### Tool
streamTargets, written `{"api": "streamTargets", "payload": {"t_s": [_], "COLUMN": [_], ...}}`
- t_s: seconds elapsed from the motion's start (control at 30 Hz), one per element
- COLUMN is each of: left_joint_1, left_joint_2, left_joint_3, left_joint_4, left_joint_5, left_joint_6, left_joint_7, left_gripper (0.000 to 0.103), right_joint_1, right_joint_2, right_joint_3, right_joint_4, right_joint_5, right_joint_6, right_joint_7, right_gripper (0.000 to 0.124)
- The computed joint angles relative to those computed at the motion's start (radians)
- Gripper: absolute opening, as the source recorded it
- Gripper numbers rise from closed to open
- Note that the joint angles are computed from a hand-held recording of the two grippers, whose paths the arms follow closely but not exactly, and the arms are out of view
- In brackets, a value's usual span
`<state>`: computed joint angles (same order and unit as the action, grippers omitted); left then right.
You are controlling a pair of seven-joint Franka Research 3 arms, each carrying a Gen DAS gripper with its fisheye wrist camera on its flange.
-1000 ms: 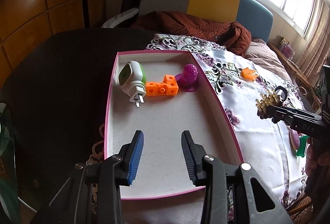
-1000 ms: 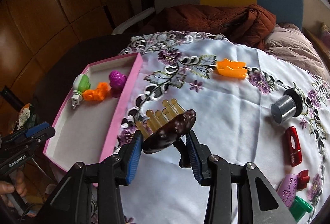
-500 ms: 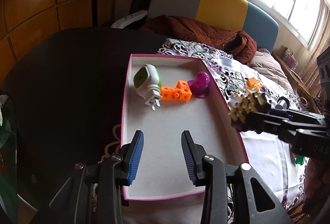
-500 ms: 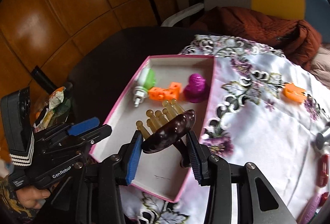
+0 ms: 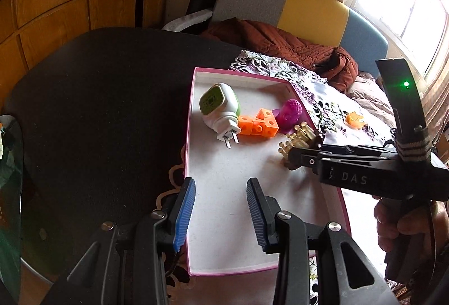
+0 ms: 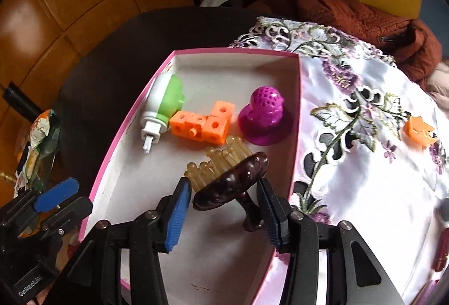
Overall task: Organize rigid objects
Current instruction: 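Lower the brown peg holder into the tray and open the right gripper, then move the left gripper to the orange slide piece and grasp it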
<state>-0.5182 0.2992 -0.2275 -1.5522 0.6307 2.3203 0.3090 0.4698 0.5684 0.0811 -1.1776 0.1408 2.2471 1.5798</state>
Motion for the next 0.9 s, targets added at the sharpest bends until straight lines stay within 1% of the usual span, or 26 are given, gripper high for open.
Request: {"api": "streamTargets", "payload": {"t_s": [0.07, 0.27, 0.37, 0.57, 0.67, 0.73, 0.8, 0.9], "left_joint_1": [0.000, -0.004, -0.008, -0.014, -0.018, -0.021, -0.024, -0.028], "left_joint_2": [0.000, 0.001, -0.001, -0.005, -0.005, -0.004, -0.004, -0.001], "left_joint_3": [0.000, 0.001, 0.002, -0.001, -0.002, -0.002, -0.002, -0.002], "left_joint_4": [-0.001, 0.006, 0.010, 0.018, 0.024, 0.028, 0.031, 0.039], "left_joint_5": [0.001, 0.006, 0.015, 0.032, 0.039, 0.043, 0.048, 0.054], "left_joint_6": [0.002, -0.013, -0.023, -0.040, -0.045, -0.050, -0.054, -0.062], "left_joint_7": [-0.001, -0.004, -0.008, -0.013, -0.012, -0.009, -0.009, -0.006], "left_gripper": [0.038, 0.039, 0.041, 0.042, 0.042, 0.042, 0.042, 0.042], "right_joint_1": [0.001, -0.023, -0.033, -0.032, -0.034, -0.028, -0.014, 0.020], "right_joint_2": [-0.017, -0.085, -0.131, -0.211, -0.251, -0.276, -0.296, -0.340], "right_joint_3": [-0.004, 0.008, 0.014, 0.009, 0.006, -0.005, -0.023, -0.070], "right_joint_4": [-0.028, -0.132, -0.199, -0.313, -0.370, -0.408, -0.442, -0.514], "right_joint_5": [-0.004, 0.040, 0.061, 0.037, 0.023, -0.010, -0.073, -0.238], "right_joint_6": [0.019, 0.097, 0.148, 0.248, 0.299, 0.334, 0.375, 0.466], "right_joint_7": [0.007, 0.003, -0.001, -0.007, -0.013, 0.005, 0.041, 0.153], "right_gripper": [0.061, 0.073, 0.085, 0.093, 0.094, 0.095, 0.095, 0.099]}}
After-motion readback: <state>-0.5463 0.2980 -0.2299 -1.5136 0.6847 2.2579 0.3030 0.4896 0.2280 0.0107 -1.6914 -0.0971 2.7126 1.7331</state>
